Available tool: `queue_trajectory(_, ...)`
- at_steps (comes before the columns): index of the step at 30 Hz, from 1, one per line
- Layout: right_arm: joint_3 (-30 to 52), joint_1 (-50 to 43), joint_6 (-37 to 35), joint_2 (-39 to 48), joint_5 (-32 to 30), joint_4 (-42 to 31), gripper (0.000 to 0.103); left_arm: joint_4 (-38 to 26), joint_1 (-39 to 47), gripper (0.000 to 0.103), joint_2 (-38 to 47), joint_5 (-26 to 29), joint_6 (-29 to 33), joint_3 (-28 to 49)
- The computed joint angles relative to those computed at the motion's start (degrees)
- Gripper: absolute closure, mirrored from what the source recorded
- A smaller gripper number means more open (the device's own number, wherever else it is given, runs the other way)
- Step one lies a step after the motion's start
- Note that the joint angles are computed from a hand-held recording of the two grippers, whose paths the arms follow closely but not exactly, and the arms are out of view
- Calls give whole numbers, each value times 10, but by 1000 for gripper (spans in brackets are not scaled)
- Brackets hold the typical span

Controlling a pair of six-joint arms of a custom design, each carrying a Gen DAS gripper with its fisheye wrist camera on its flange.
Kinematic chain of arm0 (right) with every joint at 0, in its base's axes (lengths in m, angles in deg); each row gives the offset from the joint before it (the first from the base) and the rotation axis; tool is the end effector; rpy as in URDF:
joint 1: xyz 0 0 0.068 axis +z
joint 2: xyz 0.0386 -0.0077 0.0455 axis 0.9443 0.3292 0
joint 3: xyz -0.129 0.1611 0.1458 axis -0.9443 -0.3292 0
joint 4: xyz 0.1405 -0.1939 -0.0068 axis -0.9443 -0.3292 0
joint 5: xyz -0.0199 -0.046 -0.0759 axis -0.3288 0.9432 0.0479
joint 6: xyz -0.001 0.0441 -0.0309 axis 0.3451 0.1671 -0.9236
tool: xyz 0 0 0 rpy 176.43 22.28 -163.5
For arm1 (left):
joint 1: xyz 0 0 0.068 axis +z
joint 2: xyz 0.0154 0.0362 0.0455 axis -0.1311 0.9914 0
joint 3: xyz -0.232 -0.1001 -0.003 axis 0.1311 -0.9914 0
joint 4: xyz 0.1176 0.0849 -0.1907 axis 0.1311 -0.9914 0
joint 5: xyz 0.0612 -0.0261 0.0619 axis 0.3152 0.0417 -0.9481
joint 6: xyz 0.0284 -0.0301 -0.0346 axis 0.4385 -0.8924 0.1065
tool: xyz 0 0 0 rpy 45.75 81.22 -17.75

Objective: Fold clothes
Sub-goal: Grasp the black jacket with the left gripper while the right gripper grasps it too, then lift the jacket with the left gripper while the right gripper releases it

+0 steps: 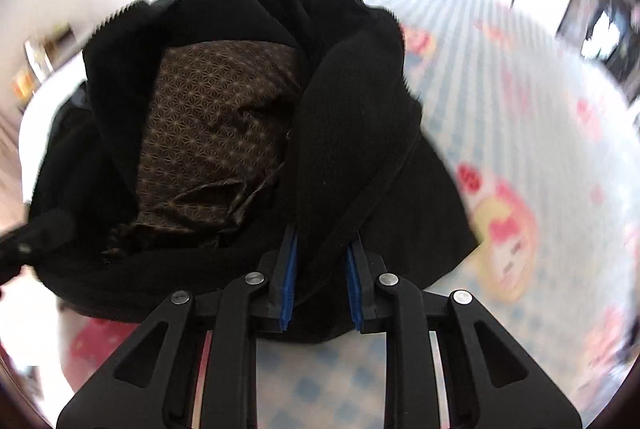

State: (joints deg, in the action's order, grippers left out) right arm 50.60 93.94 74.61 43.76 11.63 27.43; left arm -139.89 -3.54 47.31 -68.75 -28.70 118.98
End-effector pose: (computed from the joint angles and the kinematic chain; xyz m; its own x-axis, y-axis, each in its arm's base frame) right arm 0.2418 0.1107 0.2811 -0.6461 -0.5334 -0.5459 -0.6507 0.7588 0.0287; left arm 0.1448 0.0090 0.2679 -0.5507 -0.6815 -0.4820 -0.5270 0.7317 -0.4323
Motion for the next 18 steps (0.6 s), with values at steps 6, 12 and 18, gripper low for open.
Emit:
queue_trajectory(6, 68, -52, 30, 23, -77, -28, 33, 16, 36, 44, -42, 67, -12, -23)
queue_trajectory(12, 123, -35, 37, 128, -74, -64, 29, 36, 44, 48, -90, 95, -39, -70)
queue_trajectory(18, -11, -3, -4, 10, 4, 8, 80, 56, 40, 48, -90, 109, -23, -62)
